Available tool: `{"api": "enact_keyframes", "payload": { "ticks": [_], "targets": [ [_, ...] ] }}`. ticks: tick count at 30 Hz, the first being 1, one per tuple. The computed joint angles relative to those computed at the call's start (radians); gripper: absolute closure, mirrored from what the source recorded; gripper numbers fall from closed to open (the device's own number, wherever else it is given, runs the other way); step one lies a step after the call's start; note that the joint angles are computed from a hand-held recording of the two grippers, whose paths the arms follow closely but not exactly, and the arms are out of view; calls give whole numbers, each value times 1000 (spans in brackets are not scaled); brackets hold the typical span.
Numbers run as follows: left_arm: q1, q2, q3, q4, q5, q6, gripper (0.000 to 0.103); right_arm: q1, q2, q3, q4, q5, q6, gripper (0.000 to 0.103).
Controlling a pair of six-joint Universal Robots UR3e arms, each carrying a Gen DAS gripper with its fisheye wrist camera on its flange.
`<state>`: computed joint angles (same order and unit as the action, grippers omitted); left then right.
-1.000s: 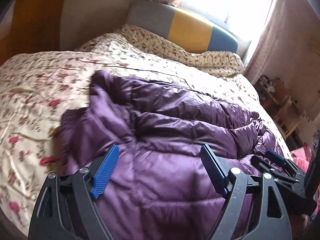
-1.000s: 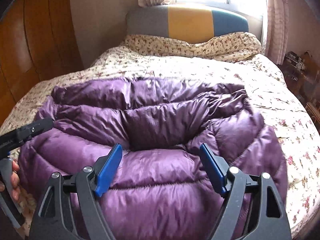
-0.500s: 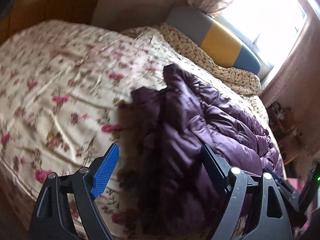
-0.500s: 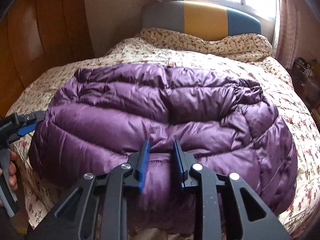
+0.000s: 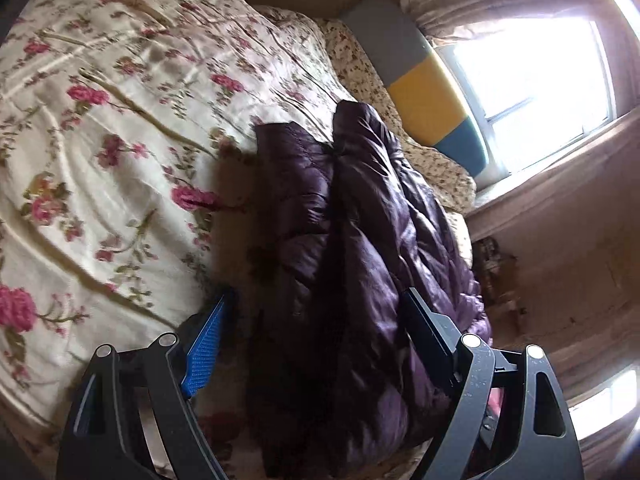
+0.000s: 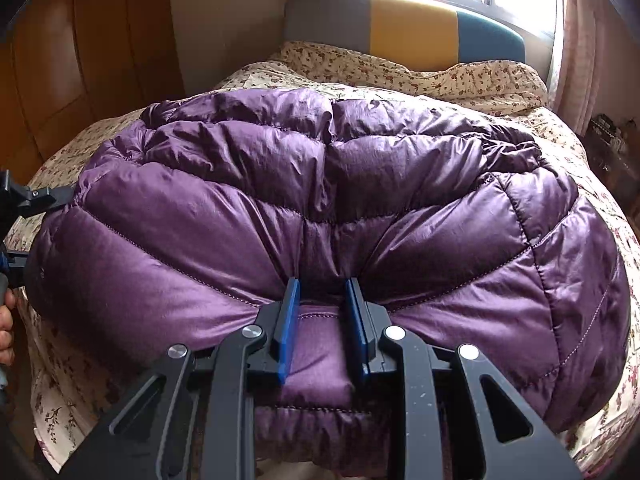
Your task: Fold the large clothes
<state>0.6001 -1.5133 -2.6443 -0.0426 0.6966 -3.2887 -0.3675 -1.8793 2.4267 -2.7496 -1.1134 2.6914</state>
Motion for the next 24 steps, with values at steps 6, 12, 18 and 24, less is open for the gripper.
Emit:
{"api": "enact_keyframes", "payload": {
  "ticks": [6, 12, 18, 24],
  "targets": [
    [-29, -75, 19, 36, -77, -21, 35, -39, -7, 18, 9, 40, -36, 80],
    [-88, -76, 36, 72, -76, -36, 61, -57, -10, 40, -9, 55, -44, 80],
    [-66, 10, 30, -10, -116, 4, 74, -80, -29, 63, -7, 80, -55, 80],
    [-91, 92, 63, -69, -136, -11, 75, -121, -59, 92, 13, 117, -95, 80]
  ]
}}
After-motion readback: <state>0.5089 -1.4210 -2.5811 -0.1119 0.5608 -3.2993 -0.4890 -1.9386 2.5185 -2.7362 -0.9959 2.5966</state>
